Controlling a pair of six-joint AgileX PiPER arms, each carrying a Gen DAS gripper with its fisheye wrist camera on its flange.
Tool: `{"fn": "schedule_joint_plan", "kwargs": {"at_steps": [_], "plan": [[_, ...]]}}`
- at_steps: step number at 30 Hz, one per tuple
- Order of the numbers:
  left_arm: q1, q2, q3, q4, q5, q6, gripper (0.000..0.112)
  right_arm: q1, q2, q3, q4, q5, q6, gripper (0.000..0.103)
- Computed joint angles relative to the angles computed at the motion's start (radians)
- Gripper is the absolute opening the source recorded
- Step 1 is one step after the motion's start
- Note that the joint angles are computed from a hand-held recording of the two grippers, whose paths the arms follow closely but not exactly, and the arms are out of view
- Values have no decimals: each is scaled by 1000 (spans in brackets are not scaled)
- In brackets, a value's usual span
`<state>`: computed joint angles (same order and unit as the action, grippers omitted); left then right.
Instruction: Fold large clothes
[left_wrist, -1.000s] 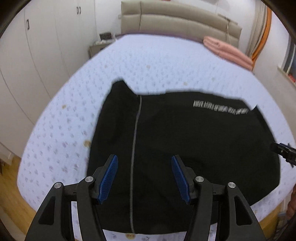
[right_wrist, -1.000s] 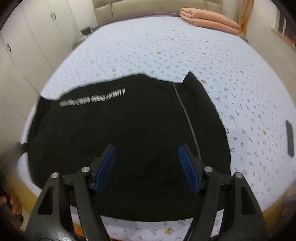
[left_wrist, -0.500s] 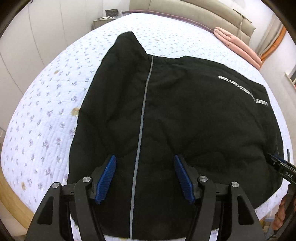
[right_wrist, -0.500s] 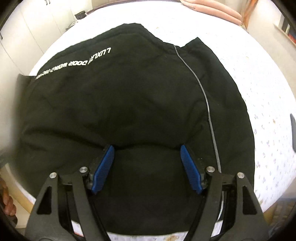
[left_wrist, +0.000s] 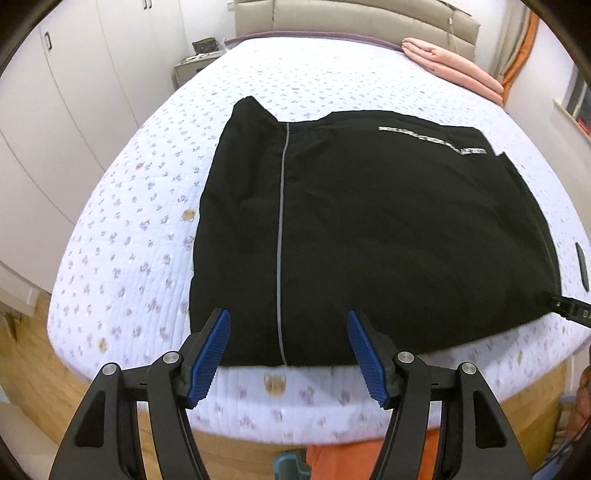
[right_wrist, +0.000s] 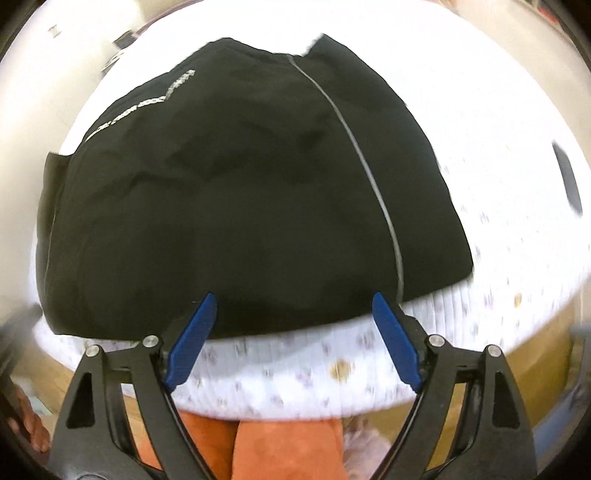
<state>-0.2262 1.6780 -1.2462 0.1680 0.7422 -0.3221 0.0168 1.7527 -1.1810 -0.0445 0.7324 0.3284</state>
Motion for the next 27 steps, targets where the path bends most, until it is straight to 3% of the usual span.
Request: {"fn": "schedule_joint_plan", "kwargs": {"at_steps": [3, 10, 21, 27], "plan": [[-47, -72, 25, 47, 37, -44, 68, 1, -35, 20, 11, 33, 40, 85], [-167, -236, 16, 176, 138, -141, 68, 77, -280, 106, -111, 91, 173, 85], [-300, -403, -170, 295, 309, -219, 69, 410, -495, -49, -441, 295, 450, 90], [-359, -438, -299, 350, 401, -244, 69, 585, -494, -133, -638, 410, 574, 97]]}}
